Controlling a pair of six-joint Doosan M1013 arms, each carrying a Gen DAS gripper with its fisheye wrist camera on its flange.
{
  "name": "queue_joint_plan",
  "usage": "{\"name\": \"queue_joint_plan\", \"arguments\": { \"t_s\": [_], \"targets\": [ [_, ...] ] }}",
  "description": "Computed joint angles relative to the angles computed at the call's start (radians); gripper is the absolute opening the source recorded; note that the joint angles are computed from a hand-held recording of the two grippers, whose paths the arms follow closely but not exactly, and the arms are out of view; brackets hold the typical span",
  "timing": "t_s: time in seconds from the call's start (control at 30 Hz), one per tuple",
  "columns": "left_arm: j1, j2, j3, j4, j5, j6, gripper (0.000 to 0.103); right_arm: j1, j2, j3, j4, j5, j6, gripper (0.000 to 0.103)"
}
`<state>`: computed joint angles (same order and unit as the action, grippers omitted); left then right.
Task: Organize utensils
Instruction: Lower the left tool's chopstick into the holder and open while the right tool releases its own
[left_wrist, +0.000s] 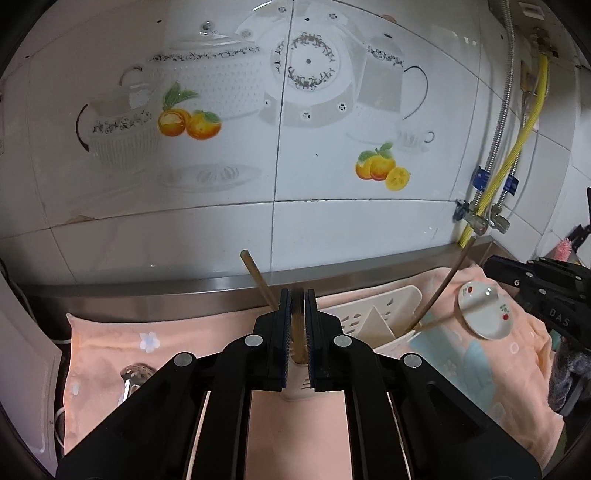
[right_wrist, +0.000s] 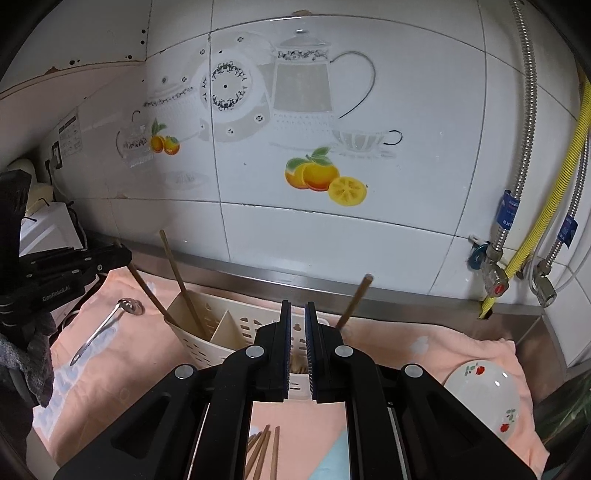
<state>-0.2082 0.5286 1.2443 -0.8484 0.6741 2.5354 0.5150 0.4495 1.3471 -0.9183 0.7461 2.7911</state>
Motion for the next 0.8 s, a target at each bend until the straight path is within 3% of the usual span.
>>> {"name": "queue_joint_plan", "arguments": {
  "t_s": [0.13, 0.2, 0.33, 0.4, 0.5, 0.57, 0.7, 0.8],
  "targets": [
    [0.002, -0.006, 0.003, -0.001, -0.002, -0.008, 0.014, 0.003, -0.005, 0.005, -0.021, 0.007, 0.018, 0.011],
    [0.005, -0.012, 0.011, -0.008, -0.01, -0.002, 0.021, 0.007, -0.011, 0.009, -0.034, 0.011, 0.029, 0.02],
    [0.013, -0.032, 0.037, -0.035, -0.021, 0.026, 0.031, 0.022, -0.029, 0.03, -0.09, 0.022, 0.075, 0.027],
    [0.019, -0.046, 0.057, -0.049, -0.026, 0.043, 0.038, 0.031, -0.04, 0.044, -0.116, 0.022, 0.098, 0.037],
    [0.026, -0.068, 0.09, -0.08, -0.037, 0.087, 0.041, 0.05, -0.056, 0.069, -0.153, 0.031, 0.123, 0.042],
    [0.034, -0.082, 0.113, -0.098, -0.035, 0.104, 0.051, 0.06, -0.066, 0.089, -0.17, 0.032, 0.142, 0.048],
    [0.049, -0.106, 0.159, -0.136, -0.023, 0.143, 0.054, 0.084, -0.086, 0.139, -0.201, 0.032, 0.201, 0.058],
    [0.059, -0.126, 0.204, -0.162, -0.022, 0.184, 0.066, 0.101, -0.096, 0.174, -0.219, 0.038, 0.238, 0.064]
  ]
}}
